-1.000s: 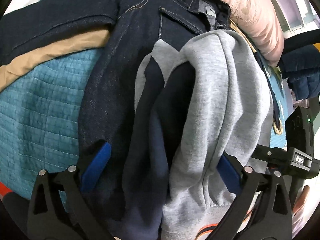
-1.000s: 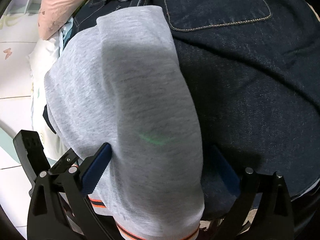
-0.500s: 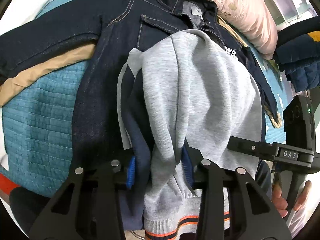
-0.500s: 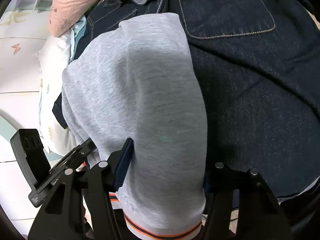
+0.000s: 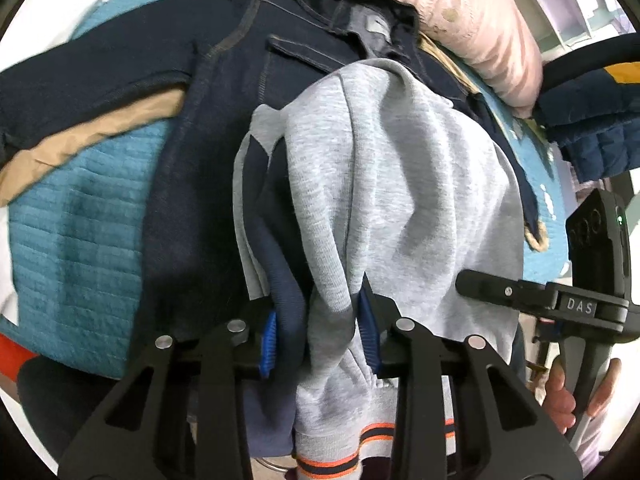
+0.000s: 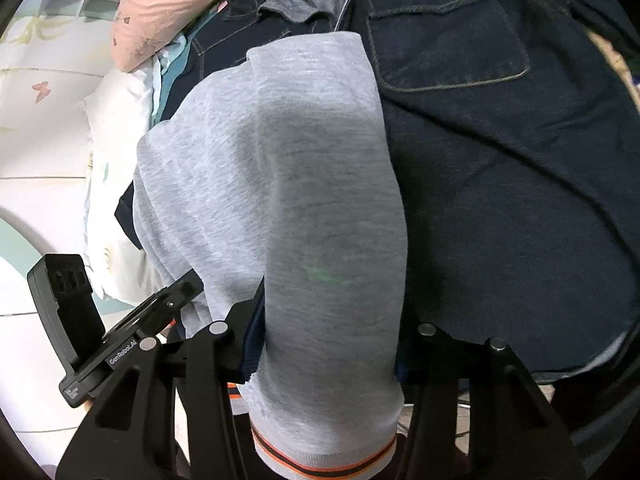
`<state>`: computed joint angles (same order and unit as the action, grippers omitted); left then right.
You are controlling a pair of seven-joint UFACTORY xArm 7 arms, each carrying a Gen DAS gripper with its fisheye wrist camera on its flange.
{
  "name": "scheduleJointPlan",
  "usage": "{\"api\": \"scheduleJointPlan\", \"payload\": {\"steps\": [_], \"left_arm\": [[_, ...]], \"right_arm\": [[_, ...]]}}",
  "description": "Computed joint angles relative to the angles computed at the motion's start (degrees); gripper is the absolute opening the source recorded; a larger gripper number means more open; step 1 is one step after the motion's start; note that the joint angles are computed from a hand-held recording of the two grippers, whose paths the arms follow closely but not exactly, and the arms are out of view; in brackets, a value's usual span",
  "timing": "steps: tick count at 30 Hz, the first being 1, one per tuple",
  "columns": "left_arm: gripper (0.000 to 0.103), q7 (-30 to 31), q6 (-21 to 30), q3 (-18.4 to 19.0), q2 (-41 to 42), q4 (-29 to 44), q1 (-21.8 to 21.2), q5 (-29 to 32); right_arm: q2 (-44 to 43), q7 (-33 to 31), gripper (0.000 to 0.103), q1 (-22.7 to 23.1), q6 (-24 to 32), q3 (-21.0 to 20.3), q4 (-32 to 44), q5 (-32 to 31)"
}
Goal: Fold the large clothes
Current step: 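Lift the folded bundle off the denim jacket with both grippers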
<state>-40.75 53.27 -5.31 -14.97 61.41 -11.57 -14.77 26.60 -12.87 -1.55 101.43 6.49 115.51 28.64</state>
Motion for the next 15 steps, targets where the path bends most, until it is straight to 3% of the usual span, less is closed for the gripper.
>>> {"api": "scheduleJointPlan", "payload": {"steps": [3,6,8,12,15], "left_arm": [[0.035,2.1,-3.0,0.0,1.1,-1.0,-1.2,-2.8],[0.054,0.3,-4.0,-0.5,0.3,-2.8,-0.7,-1.1],[0.072,-2.6,-2.6,-1.1,-1.4,-3.4,0.2,2.2],[0.081,-2.9,-1.6,-1.2,-1.4,-3.5,0.3,4.4],[0.087,-1.2,-5.5,-0.4,-1.0,-6.1,-0.3,2.1]], "right_arm": [[1.1,-0.2,0.046,0.2,0.6,-0.6,2.3,-2.6],[1.7,0.0,0.049,0.2,-0.2,-0.7,0.9,-3.0],[2.0,-0.1,0.052,0.4,-0.8,-0.6,0.6,-3.7],[3.8,0.9,0.056,0.8,0.1,-0.3,2.7,-4.0],[4.1,1.2,0.057,1.0,-0.2,-0.2,2.8,-4.3]]}}
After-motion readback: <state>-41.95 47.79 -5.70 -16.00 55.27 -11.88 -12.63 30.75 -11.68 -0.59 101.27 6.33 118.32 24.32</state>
